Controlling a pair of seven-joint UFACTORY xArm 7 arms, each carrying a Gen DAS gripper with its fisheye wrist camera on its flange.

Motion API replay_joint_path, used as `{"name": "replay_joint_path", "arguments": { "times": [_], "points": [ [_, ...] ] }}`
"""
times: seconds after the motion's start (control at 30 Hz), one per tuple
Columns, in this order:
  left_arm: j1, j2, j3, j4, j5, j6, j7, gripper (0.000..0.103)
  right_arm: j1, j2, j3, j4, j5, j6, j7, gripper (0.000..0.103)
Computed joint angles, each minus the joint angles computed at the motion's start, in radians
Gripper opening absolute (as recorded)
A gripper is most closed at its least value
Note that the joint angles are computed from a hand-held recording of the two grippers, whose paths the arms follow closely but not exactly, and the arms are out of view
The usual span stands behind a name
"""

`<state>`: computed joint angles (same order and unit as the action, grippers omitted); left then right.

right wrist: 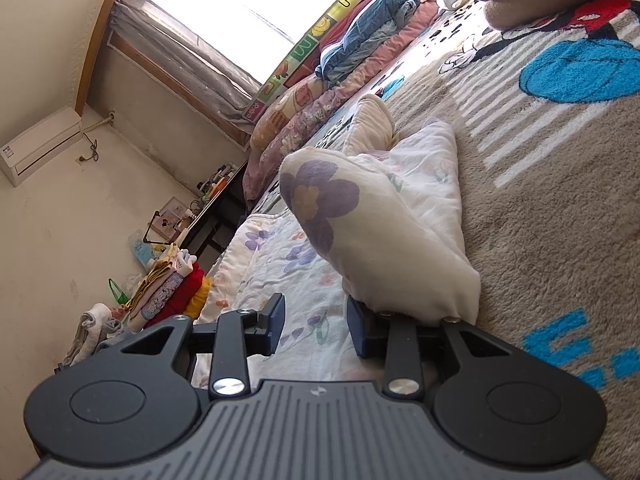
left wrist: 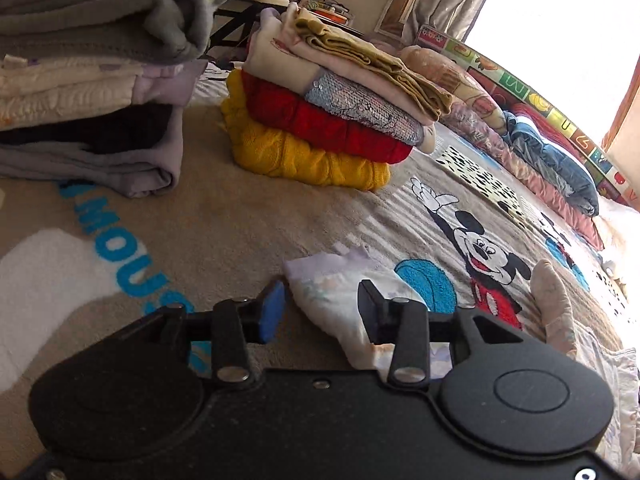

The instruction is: Fold clothes

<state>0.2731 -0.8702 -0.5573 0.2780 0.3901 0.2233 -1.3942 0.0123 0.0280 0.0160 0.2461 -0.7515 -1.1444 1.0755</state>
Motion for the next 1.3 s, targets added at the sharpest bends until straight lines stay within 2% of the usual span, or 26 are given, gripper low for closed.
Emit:
{"name": "replay_joint_path", "arguments": {
  "times": [0.13,0.23,0.33,0.4,0.43,0.47,0.5,0.53,0.57,0.6,0.67,0.73,0.8,0.83,0.9,0.93,1.0,1.1,1.13,1.17,1.27,1.3],
  "points": [
    [0.052,0.105,0.026,0.069,0.054,-0.020,0.099,0.048,0.005,0.003,0.004,-0.004,0.015,-0.008,-0.020,0.036],
    [0.049,0.251,0.089,0.144,0.097,-0.031,0.244,0.048,0.002,0.011,0.003,0.000,0.010,-0.017,-0.022,0.036],
    [-0.036,0.366,0.195,0.201,0.086,0.017,0.392,0.049,-0.003,0.022,0.001,0.004,0.001,-0.029,-0.019,0.036],
    [-0.090,0.389,0.257,0.196,0.068,-0.003,0.453,0.048,-0.007,0.027,0.001,0.005,-0.005,-0.035,-0.017,0.036],
    [-0.112,0.392,0.284,0.186,0.058,-0.028,0.484,0.040,-0.008,0.027,0.002,0.005,-0.005,-0.035,-0.017,0.036],
    [-0.138,0.390,0.311,0.172,0.044,-0.058,0.519,0.013,-0.008,0.027,0.002,0.006,-0.005,-0.036,-0.017,0.036],
    [-0.137,0.380,0.305,0.160,0.038,-0.080,0.530,0.007,-0.009,0.027,0.003,0.006,-0.005,-0.036,-0.017,0.036],
    [-0.105,0.364,0.264,0.157,0.049,-0.079,0.524,0.005,-0.009,0.027,0.003,0.006,-0.005,-0.036,-0.016,0.036],
    [-0.042,0.328,0.197,0.146,0.083,-0.086,0.498,0.004,-0.009,0.027,0.004,0.006,-0.005,-0.036,-0.016,0.036],
    [0.057,0.260,0.104,0.119,0.123,-0.130,0.432,0.004,-0.009,0.027,0.004,0.005,-0.005,-0.036,-0.015,0.036],
    [0.170,0.151,0.010,0.077,0.122,-0.207,0.346,0.004,-0.009,0.026,0.004,0.005,-0.005,-0.036,-0.015,0.036],
    [0.231,0.144,-0.066,0.090,0.098,-0.163,0.352,0.003,-0.009,0.026,0.005,0.005,-0.005,-0.036,-0.014,0.036],
    [0.265,0.189,-0.137,0.134,0.108,-0.052,0.367,0.004,-0.009,0.025,0.005,0.006,-0.005,-0.036,-0.013,0.036],
    [0.274,0.210,-0.163,0.160,0.123,0.018,0.360,0.004,-0.009,0.025,0.005,0.006,-0.005,-0.036,-0.013,0.036],
    [0.292,0.187,-0.192,0.167,0.140,0.071,0.295,0.007,-0.006,0.020,0.007,0.004,-0.001,-0.032,-0.011,0.036],
    [0.289,0.152,-0.198,0.162,0.148,0.080,0.258,0.011,-0.006,0.020,0.006,0.005,-0.002,-0.032,-0.011,0.036],
    [0.238,0.077,-0.177,0.142,0.149,0.100,0.207,0.013,-0.009,0.025,0.003,0.008,-0.009,-0.034,-0.011,0.036],
    [0.100,0.034,-0.123,0.129,0.118,0.081,0.149,0.014,-0.009,0.025,0.004,0.009,-0.008,-0.034,-0.011,0.036],
    [0.056,0.041,-0.113,0.123,0.105,0.053,0.128,0.019,-0.008,0.024,0.004,0.008,-0.008,-0.033,-0.011,0.036],
    [0.018,0.049,-0.108,0.117,0.090,0.021,0.108,0.028,-0.008,0.024,0.005,0.007,-0.006,-0.034,-0.012,0.037],
    [-0.017,0.123,-0.174,0.120,0.058,-0.052,0.006,0.047,-0.007,0.020,0.005,0.005,-0.005,-0.029,-0.016,0.037],
    [-0.010,0.197,-0.204,0.145,0.044,-0.044,0.012,0.049,-0.006,0.017,0.005,0.003,-0.003,-0.027,-0.020,0.037]
  ]
}}
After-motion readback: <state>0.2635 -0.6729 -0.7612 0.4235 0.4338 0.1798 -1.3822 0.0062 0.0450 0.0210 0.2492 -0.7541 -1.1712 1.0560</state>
